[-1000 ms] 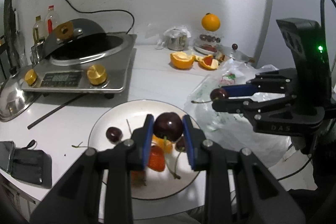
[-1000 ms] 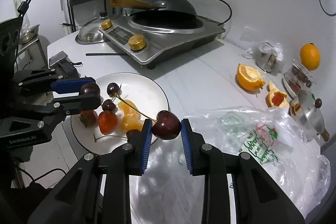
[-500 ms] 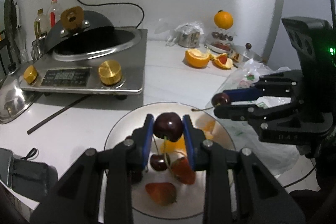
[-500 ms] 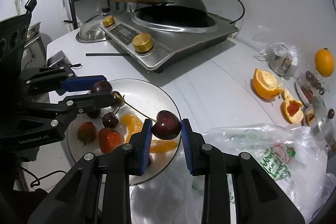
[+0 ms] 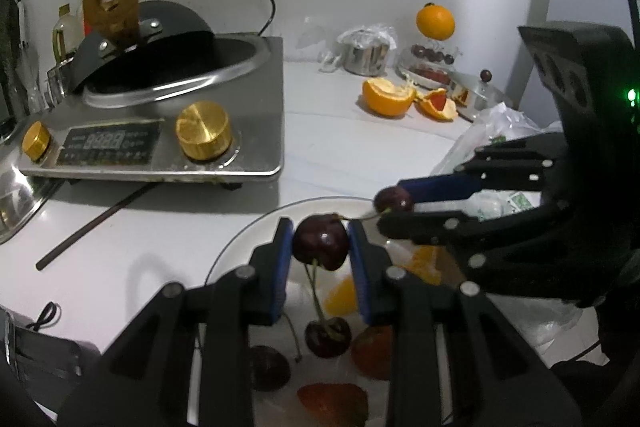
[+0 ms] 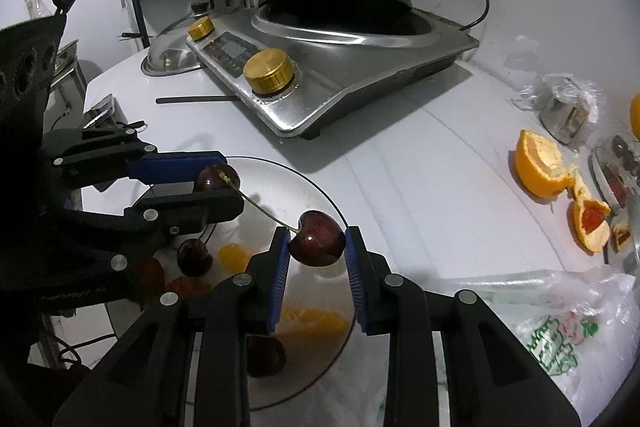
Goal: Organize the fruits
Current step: 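Open both tools to drop the cherries onto the white plate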
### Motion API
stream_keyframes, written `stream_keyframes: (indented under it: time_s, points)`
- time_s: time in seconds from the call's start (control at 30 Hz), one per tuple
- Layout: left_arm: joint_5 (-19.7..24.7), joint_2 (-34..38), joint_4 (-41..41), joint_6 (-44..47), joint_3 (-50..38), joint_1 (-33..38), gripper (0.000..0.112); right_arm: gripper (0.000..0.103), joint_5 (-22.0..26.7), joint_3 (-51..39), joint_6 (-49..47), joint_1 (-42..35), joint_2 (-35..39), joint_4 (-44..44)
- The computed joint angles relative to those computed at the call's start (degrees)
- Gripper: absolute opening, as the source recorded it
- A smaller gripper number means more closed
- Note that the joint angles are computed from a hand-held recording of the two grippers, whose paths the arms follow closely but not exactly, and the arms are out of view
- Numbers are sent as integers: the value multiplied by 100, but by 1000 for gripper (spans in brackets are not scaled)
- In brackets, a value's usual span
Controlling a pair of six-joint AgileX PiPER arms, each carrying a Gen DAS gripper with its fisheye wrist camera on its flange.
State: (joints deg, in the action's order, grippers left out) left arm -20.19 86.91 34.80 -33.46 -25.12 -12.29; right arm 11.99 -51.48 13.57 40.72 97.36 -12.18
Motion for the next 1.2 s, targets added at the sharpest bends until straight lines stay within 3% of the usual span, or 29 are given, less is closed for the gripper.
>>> stream_keyframes:
  time_s: [0.57, 1.07, 1.2]
  points:
    - [50, 397, 788, -818, -230, 100, 32, 30, 77, -231, -328, 26, 377, 320]
    - [310, -45, 463, -602, -40, -11, 35, 31, 91, 45, 540, 80, -23, -512]
    - [432, -294, -134, -162, 81, -165, 36, 32, 126, 236, 1010, 101, -283, -942]
